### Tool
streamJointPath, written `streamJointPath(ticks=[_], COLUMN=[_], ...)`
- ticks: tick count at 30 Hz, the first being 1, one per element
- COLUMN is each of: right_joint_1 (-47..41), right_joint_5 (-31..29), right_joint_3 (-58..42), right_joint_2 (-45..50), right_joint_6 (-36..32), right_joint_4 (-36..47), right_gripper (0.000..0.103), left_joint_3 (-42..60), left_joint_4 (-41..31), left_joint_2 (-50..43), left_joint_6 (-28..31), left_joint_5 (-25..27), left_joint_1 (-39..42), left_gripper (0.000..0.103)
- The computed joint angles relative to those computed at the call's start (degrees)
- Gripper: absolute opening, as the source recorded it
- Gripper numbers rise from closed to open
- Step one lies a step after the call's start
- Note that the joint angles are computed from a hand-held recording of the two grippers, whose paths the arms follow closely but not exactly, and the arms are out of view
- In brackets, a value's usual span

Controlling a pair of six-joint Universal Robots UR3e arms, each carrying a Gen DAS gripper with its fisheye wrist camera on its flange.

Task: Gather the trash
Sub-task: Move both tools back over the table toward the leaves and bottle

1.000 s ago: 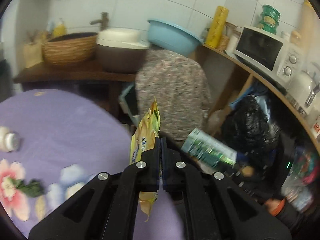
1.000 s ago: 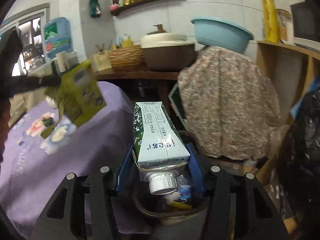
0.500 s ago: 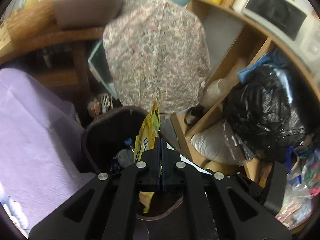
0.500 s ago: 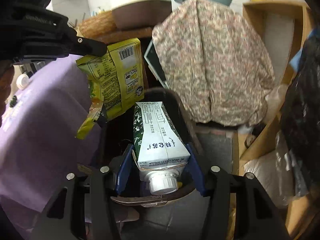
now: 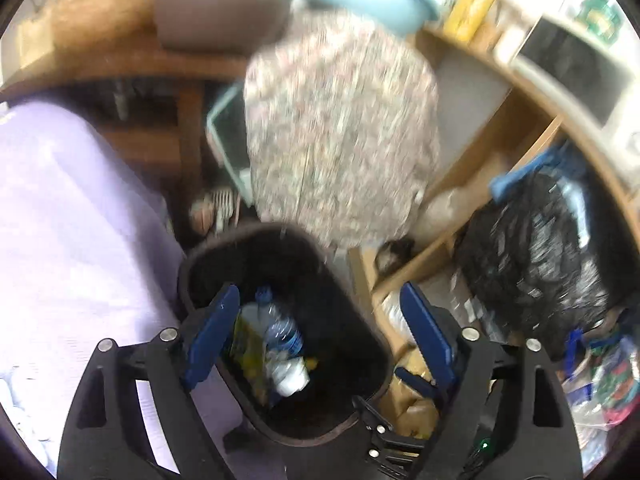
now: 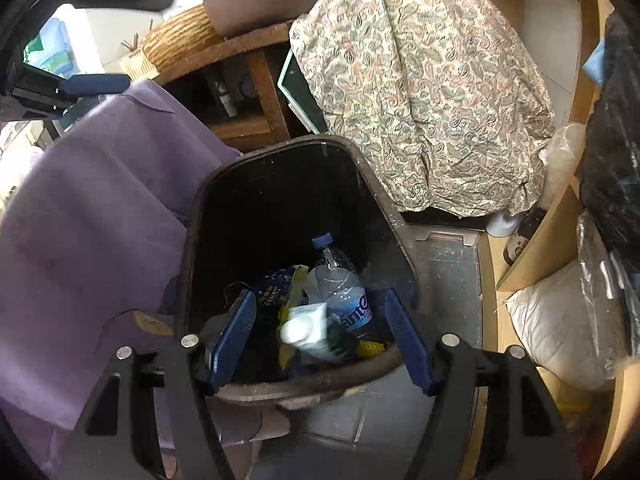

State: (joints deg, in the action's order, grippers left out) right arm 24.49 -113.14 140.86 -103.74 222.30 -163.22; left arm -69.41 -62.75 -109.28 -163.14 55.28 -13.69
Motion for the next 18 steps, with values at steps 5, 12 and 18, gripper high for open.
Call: streamJointPath(ticks=[5,12,18], right_joint_1=[5.1,12.9,15.1], right_joint_5=[-3.6,-5.4,5.4], right_joint_3=[-4.8,-20.4,-45.5], right_joint_2=[-5.2,0.5,18.5], right_joint_6=[1.6,-1.3,-15.4], right_joint_4=[10.3,14.0,15.1], right_gripper=[0.067,0.069,0.07], left_joint_3=[-7.0,-18.4,-18.3], left_joint_4=[-3.7,-18.7,-35.4], left_joint_2=[9.8,28.6,35.7], left_joint_6=[5.3,25.5,46.4], left_joint_5=[-5.3,-12.3,-12.7], left_joint_1=[7.8,28.9,52.8], left_gripper=[0.086,0.091,0.092])
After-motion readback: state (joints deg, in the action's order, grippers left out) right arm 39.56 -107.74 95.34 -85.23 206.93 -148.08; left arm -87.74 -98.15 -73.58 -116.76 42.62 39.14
